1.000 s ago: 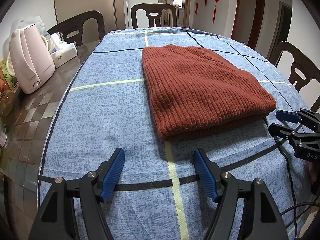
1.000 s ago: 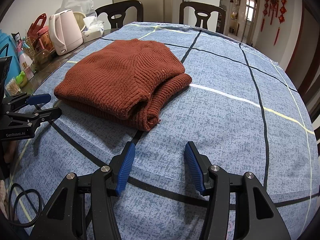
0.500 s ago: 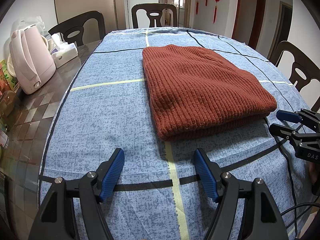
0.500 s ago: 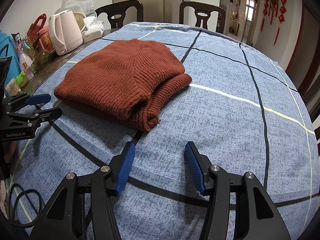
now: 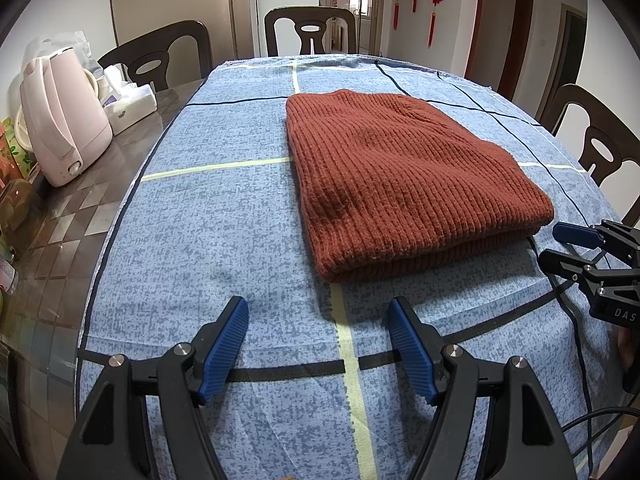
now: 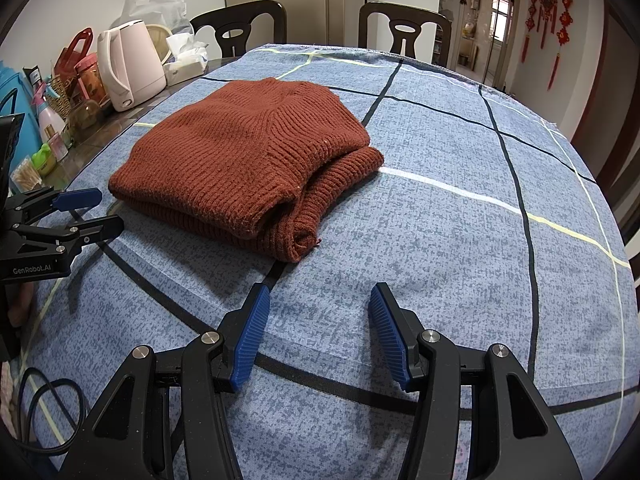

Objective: Fold small clothes

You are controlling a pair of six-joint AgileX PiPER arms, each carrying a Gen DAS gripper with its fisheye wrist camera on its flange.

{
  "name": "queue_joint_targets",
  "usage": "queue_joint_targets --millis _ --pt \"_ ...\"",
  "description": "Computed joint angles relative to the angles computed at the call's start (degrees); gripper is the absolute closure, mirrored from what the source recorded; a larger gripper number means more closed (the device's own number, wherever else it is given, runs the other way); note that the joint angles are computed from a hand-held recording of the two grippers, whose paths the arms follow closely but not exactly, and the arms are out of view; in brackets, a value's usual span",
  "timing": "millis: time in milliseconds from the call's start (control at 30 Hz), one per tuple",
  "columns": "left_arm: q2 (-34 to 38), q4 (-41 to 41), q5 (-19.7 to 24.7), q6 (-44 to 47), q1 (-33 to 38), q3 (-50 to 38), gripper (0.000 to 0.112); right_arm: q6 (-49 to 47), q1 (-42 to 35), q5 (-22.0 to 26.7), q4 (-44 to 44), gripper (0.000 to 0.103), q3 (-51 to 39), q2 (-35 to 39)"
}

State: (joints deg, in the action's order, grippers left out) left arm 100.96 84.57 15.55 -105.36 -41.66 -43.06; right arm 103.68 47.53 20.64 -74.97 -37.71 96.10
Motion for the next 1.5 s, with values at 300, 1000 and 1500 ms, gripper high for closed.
queue_joint_targets --millis 300,1000,1500 --pt "0.18 -0.67 0.57 0.26 -0.33 -0.18 0.037 0.14 -0.04 -0.05 -0.16 0.050 0.05 -0.01" --pt "0.54 -1.41 0.85 0.92 -0.78 -0.46 0.032 -0.20 -0.14 -0.11 0.13 0.049 0.05 -0.12" --pt "0.56 -1.41 0.80 0.98 -0.72 -0.48 0.032 -0.24 -0.16 -0.12 0.16 0.049 0.04 -0.12"
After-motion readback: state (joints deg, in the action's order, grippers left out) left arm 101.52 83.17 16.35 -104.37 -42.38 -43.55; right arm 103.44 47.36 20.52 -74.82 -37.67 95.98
